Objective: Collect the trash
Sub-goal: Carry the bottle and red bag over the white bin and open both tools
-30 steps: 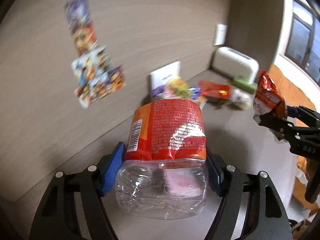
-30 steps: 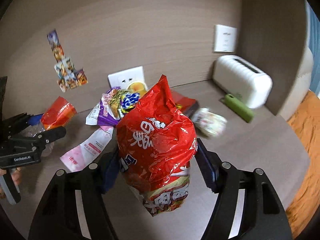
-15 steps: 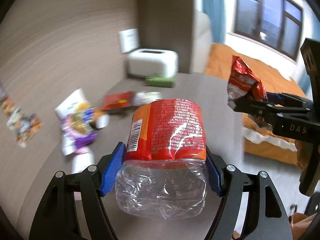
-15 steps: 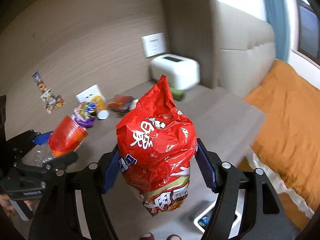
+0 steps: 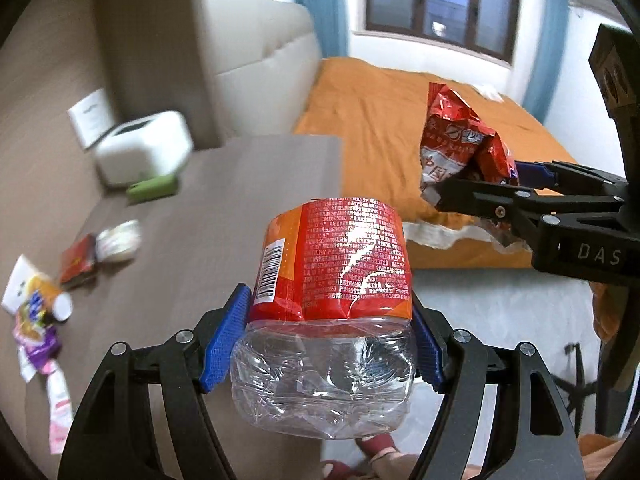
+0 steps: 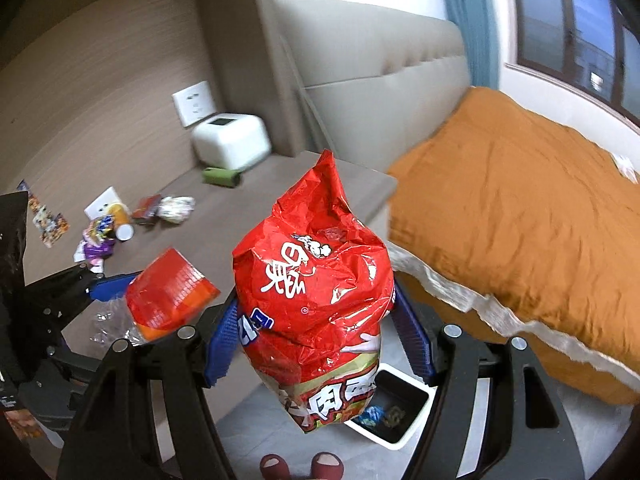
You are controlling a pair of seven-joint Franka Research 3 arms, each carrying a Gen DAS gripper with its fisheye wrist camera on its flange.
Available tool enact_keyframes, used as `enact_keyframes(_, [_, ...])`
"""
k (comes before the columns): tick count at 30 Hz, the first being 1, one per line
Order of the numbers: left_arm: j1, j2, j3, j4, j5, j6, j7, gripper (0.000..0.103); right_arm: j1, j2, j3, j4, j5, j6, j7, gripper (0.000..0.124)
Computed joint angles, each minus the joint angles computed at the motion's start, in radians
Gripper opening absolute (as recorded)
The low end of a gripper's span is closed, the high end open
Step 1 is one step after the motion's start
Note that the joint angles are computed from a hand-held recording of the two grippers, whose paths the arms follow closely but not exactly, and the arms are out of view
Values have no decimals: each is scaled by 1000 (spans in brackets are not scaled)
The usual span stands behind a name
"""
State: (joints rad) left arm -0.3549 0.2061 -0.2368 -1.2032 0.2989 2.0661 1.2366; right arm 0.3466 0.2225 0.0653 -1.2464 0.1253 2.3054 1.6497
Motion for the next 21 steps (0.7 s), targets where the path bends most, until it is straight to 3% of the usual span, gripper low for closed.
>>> enact_keyframes(11, [-96,264,-2,270,-32,-101,107,72,-55,-77,-21,-199,19,21,49,70])
enact_keyframes(21, [-133,438,9,269,-89,-95,146,72,-72,-34,-33,-370,-19,40,118,70])
